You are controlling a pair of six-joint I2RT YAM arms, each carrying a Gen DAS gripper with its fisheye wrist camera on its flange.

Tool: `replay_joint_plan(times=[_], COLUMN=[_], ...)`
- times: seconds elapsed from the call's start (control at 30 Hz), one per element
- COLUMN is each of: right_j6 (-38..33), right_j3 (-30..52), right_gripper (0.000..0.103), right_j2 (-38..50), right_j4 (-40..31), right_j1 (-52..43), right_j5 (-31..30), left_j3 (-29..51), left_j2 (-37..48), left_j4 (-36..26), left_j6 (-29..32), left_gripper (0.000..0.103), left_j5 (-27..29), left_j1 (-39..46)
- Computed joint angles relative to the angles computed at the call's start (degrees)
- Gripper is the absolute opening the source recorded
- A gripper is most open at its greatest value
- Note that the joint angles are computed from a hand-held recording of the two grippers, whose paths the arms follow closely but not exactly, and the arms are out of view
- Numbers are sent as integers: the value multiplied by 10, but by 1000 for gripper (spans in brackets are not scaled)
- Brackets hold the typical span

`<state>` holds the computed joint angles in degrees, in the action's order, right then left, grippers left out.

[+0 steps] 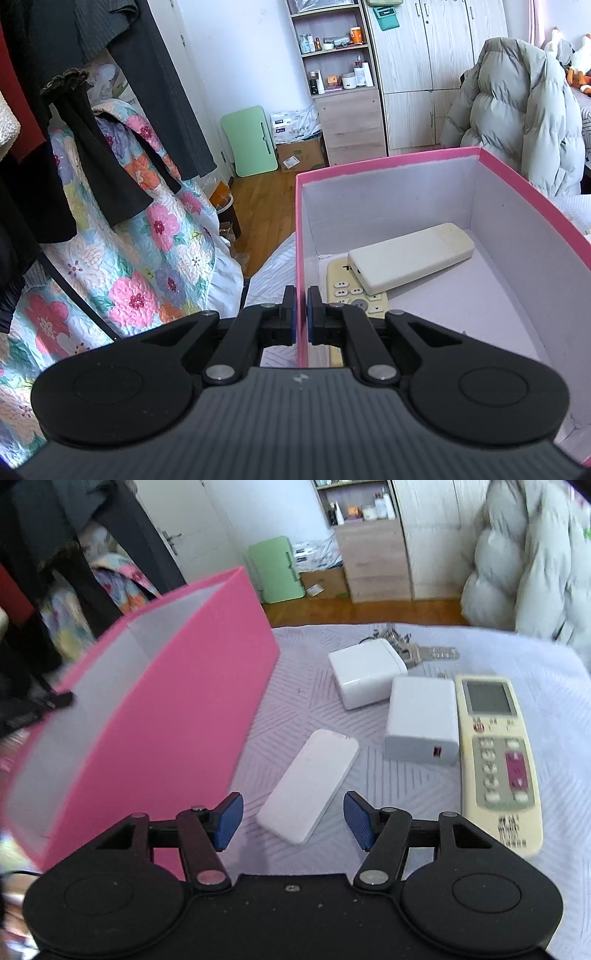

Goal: Organize rigid objects
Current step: 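Grasp the flat white power bank with the right gripper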

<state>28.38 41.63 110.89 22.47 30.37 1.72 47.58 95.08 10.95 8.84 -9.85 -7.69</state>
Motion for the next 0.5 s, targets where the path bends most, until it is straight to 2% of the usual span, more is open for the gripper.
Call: replay_joint_plan(times=[0.17, 0.2, 0.23, 0.33, 0.5], right_j6=[-53, -70, -83, -87, -81], right_j3=[40, 47, 51, 30, 15], right_gripper=[67, 58, 56, 46, 45], right_j2=[43, 46, 44, 16, -27], right_j4=[12, 1, -11, -24, -81], right_j1=[35, 41, 46, 34, 6], right_j5=[91, 105, 120, 96, 64], left_j3=[0, 1, 1, 2, 2], left_j2=[1, 1, 1, 1, 1], left_j4=[1, 0, 0, -1, -2], left_j6=[-3, -3, -1, 0, -2], left_gripper=[5, 5, 5, 5, 5], left_j5=[1, 1, 1, 1, 1], left_j1=[0, 0, 0, 1, 0])
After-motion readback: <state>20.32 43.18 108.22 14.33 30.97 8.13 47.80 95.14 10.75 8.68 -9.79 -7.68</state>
